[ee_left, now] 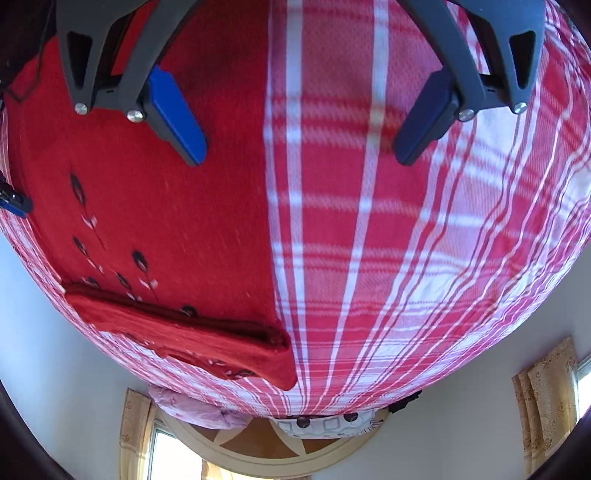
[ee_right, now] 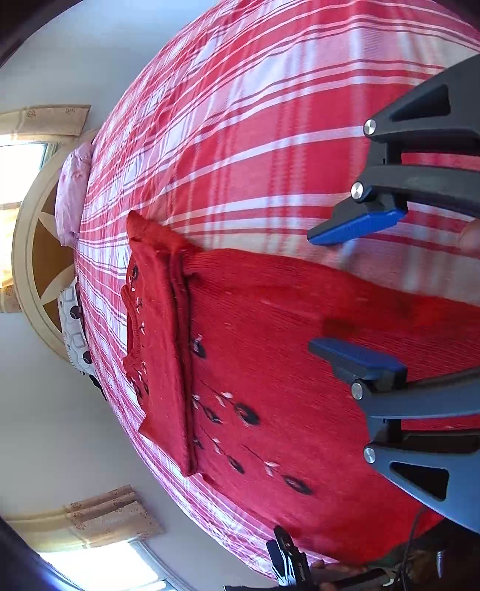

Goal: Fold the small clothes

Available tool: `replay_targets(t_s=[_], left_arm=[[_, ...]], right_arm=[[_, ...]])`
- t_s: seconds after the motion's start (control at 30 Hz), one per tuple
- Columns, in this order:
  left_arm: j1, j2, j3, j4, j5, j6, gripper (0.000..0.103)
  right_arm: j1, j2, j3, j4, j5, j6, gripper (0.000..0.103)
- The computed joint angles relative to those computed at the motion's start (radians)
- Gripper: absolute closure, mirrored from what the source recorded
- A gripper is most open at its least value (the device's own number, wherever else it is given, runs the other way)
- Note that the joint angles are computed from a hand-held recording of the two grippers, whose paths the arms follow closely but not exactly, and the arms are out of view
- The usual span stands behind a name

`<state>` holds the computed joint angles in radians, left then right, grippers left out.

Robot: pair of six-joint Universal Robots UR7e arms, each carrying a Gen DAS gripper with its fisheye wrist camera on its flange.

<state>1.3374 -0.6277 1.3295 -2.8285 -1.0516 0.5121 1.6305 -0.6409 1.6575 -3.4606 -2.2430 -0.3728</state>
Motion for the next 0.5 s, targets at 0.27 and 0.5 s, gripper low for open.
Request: replay_targets(t_s=[0.27, 0.5], left_arm=[[0.007, -0.102, 0.153, -0.013, -0.041, 0.014, 0.0], [0.005, -0.154, 0.24, -0.017, -0.071, 0.057, 0.0]], right_arm=[[0.044, -0.015, 0.131, -0.075, -0.065, 0.033, 0.049], [0.066, -0.038, 0.263, -0.152, -0.066, 0.076, 0.05]])
